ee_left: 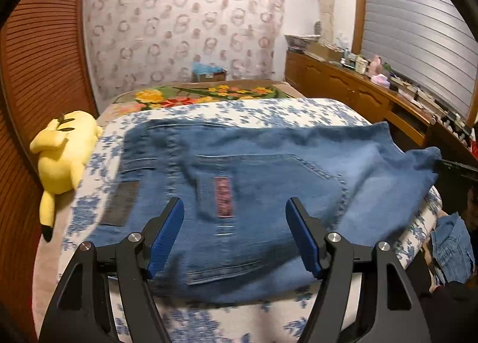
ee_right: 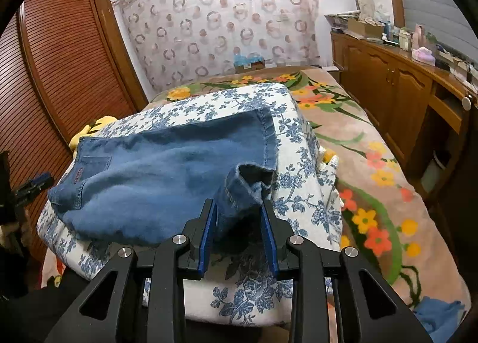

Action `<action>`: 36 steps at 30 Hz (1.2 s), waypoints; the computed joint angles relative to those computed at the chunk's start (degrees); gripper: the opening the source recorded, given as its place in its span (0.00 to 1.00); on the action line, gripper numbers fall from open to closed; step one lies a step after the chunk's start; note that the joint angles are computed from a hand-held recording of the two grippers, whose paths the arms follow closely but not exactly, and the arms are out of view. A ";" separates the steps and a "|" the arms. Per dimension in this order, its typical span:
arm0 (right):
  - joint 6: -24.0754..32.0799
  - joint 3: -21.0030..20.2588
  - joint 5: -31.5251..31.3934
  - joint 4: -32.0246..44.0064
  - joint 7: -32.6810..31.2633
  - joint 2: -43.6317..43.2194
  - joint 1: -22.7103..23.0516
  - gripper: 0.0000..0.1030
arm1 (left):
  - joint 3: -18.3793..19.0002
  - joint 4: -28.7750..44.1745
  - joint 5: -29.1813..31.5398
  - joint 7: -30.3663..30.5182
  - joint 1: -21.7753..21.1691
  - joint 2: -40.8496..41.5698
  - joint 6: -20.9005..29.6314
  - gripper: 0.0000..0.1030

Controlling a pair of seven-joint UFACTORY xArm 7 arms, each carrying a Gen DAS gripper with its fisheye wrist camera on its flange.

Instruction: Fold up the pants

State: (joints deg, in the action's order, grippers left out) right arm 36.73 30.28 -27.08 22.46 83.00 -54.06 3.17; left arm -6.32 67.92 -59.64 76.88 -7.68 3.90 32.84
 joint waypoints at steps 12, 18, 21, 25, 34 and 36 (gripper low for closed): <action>-5.34 1.23 -4.98 4.36 -3.68 2.99 -4.75 0.11 | -0.25 -2.34 0.79 -0.42 -2.02 -2.02 -0.26 0.69; -10.50 3.24 -8.87 11.03 -6.80 8.60 -10.00 0.10 | 0.33 -2.34 0.51 -0.32 -2.07 -2.49 -0.14 0.69; -13.07 4.91 -10.96 15.14 -8.32 12.31 -12.82 0.10 | 0.70 -2.31 0.21 -0.07 -1.85 -2.78 0.15 0.69; -16.46 6.94 -14.01 19.90 -9.63 17.18 -16.22 0.09 | 1.19 -2.30 -0.21 0.29 -1.51 -3.07 0.45 0.70; -21.41 9.99 -24.57 32.56 -10.26 32.25 -20.31 0.09 | 1.94 -1.82 -0.60 0.22 -0.20 -2.76 0.67 0.70; -21.92 9.35 -26.92 34.59 -10.65 36.45 -19.88 0.09 | 2.04 -1.60 -0.63 0.17 0.10 -2.53 0.75 0.70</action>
State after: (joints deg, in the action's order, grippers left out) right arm 14.80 39.63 -54.00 57.05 72.35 -17.61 -16.71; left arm -4.28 66.32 -60.27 77.05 -7.57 1.38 33.59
